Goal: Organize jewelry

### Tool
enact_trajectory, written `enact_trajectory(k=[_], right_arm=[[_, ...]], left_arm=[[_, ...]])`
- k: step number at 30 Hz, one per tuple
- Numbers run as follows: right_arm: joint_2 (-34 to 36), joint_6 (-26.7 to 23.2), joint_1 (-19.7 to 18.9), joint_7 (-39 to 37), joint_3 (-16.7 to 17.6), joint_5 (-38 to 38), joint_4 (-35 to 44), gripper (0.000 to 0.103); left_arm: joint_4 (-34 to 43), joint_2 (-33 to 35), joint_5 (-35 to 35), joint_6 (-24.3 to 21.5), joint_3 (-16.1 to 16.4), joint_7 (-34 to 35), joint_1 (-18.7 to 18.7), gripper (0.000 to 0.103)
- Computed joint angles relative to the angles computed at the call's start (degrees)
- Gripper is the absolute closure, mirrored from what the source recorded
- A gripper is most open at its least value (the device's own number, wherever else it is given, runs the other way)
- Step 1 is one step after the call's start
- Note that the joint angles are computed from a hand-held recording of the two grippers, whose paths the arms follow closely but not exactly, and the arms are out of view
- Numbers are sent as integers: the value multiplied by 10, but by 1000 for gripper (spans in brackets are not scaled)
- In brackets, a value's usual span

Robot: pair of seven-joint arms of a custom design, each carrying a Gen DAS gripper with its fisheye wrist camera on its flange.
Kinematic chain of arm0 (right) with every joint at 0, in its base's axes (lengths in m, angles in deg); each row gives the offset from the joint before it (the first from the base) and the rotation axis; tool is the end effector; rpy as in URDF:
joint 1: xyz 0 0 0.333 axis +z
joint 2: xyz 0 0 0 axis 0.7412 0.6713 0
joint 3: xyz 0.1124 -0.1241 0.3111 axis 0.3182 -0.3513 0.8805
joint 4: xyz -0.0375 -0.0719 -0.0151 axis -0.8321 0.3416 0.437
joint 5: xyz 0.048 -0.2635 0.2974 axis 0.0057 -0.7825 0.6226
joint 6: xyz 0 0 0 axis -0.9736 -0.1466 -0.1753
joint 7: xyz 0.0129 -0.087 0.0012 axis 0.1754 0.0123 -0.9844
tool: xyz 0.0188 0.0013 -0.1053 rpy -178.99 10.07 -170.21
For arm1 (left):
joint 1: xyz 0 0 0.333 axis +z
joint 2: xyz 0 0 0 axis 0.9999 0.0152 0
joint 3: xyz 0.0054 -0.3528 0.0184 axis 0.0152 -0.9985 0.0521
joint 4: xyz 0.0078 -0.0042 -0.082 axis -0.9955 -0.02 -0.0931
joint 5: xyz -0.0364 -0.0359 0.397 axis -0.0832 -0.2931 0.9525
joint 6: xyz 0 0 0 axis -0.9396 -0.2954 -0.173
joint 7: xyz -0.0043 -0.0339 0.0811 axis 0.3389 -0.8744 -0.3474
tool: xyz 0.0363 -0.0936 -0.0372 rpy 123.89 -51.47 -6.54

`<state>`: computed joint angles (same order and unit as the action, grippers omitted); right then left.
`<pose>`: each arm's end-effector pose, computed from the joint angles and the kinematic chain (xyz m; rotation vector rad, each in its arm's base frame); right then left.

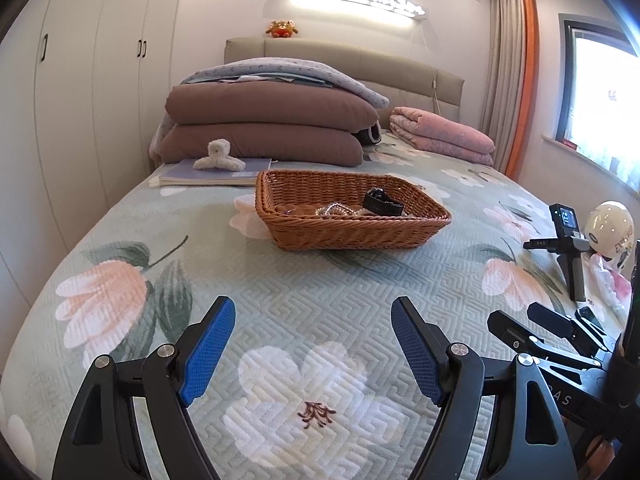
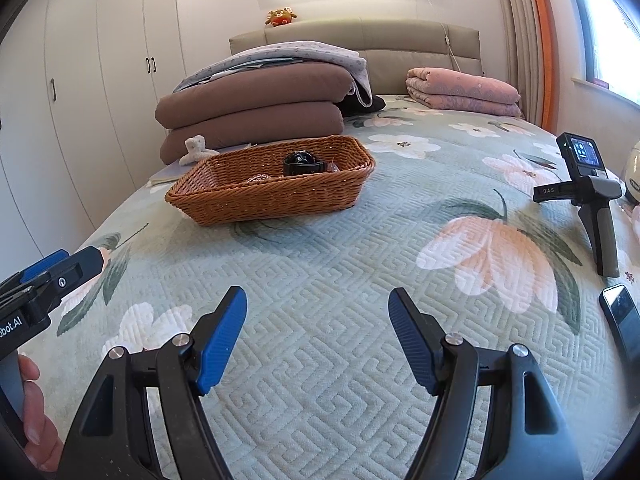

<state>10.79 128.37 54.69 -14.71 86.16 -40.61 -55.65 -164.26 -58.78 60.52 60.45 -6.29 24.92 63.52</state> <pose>0.7318 0.2691 0.3900 -1.9141 1.2054 -0.5157 0.6520 -0.3340 0.3926 -1.9095 1.2322 -0.8112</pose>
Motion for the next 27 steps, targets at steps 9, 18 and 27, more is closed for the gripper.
enact_trajectory(k=[9, 18, 27], right_arm=[[-3, 14, 21, 6, -25, -15, -6, 27], [-4, 16, 29, 16, -35, -27, -7, 27], [0, 4, 13, 10, -15, -24, -3, 27]], left_arm=[[6, 3, -14, -19, -1, 16, -4, 22], [6, 4, -19, -25, 1, 18, -6, 22], [20, 13, -34, -42, 2, 44, -13, 22]])
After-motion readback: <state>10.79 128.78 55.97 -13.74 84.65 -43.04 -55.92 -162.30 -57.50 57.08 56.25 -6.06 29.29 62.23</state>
